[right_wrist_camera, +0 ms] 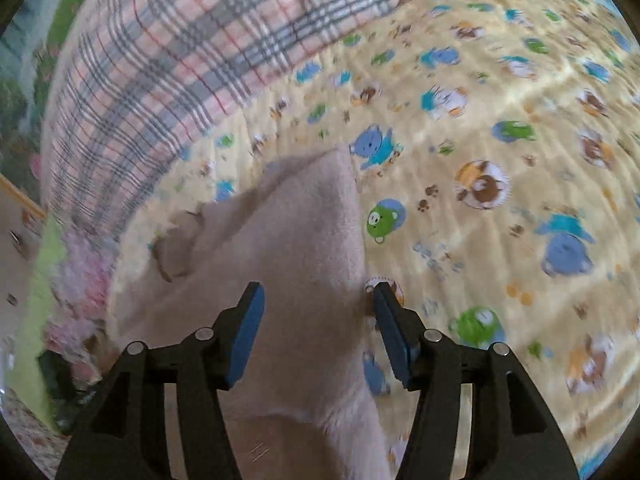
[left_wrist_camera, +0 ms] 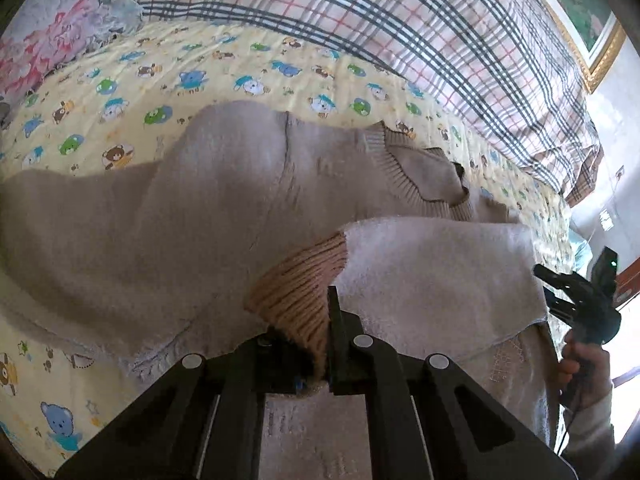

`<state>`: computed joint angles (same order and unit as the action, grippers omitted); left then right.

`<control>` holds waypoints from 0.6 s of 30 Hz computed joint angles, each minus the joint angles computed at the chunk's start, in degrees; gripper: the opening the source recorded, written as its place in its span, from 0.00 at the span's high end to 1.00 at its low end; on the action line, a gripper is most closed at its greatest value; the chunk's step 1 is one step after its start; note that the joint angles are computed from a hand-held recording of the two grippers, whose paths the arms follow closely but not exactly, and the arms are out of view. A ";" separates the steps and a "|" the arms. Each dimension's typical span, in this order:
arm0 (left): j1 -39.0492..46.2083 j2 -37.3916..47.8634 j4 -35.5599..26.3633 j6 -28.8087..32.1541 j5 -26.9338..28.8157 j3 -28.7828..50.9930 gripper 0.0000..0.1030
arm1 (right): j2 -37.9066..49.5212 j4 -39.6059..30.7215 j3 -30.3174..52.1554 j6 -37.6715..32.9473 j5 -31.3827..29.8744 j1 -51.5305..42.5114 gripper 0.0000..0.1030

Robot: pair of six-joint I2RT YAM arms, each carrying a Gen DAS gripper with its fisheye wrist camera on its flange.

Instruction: Fold small clothes

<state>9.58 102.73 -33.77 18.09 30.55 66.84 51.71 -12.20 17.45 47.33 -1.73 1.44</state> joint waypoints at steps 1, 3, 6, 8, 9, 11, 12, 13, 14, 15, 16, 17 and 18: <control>-0.27 -0.14 -0.68 0.16 -0.06 -0.04 0.94 | 3.53 1.03 0.81 -0.79 0.26 -0.07 0.44; -0.83 -0.50 -1.94 0.20 0.18 0.34 0.94 | 7.61 2.45 1.73 -3.48 0.55 0.14 0.78; -1.48 -1.31 -3.17 0.23 0.95 0.77 0.94 | 5.98 -0.27 2.76 -7.04 1.36 -1.18 0.92; -1.69 -0.38 -3.06 -0.16 -0.22 1.07 0.94 | 3.10 -2.99 3.05 -8.58 3.00 -1.59 0.93; -2.09 0.77 -1.83 -0.81 -1.89 0.93 0.94 | 3.06 -3.39 3.03 -8.87 3.58 -1.22 0.93; -2.08 3.40 -2.13 -1.07 -2.89 1.86 0.94 | 4.96 -2.38 2.87 -8.52 4.88 -0.11 0.92; -1.64 3.89 -2.49 -0.65 -2.34 1.99 0.93 | 6.11 -1.38 2.39 -8.00 5.08 0.39 0.91; -1.04 3.11 -2.37 0.05 -1.51 1.37 0.92 | 6.97 -1.62 2.61 -7.29 5.79 1.08 0.87; -0.55 1.71 -2.15 0.80 -1.30 0.50 0.90 | 6.16 -2.60 2.64 -5.73 7.10 2.23 0.82; 0.05 0.57 -2.08 1.54 -1.11 -0.16 0.86 | 5.14 -4.11 3.10 -4.10 8.50 3.39 0.78; 0.95 -0.73 -2.49 1.90 -0.88 -0.76 0.84 | 2.75 -7.69 3.96 -1.82 11.12 5.77 0.69; 2.27 -1.51 -3.48 2.88 0.05 -0.90 0.84 | 1.02 -10.05 4.66 -0.20 13.37 7.99 0.62; 3.91 -2.25 -4.51 3.73 0.88 -0.93 0.84 | -1.35 -11.97 5.17 1.36 15.40 10.60 0.60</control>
<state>13.49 100.49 -38.28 21.83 31.43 65.91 50.36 -24.17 22.62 48.68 13.68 12.04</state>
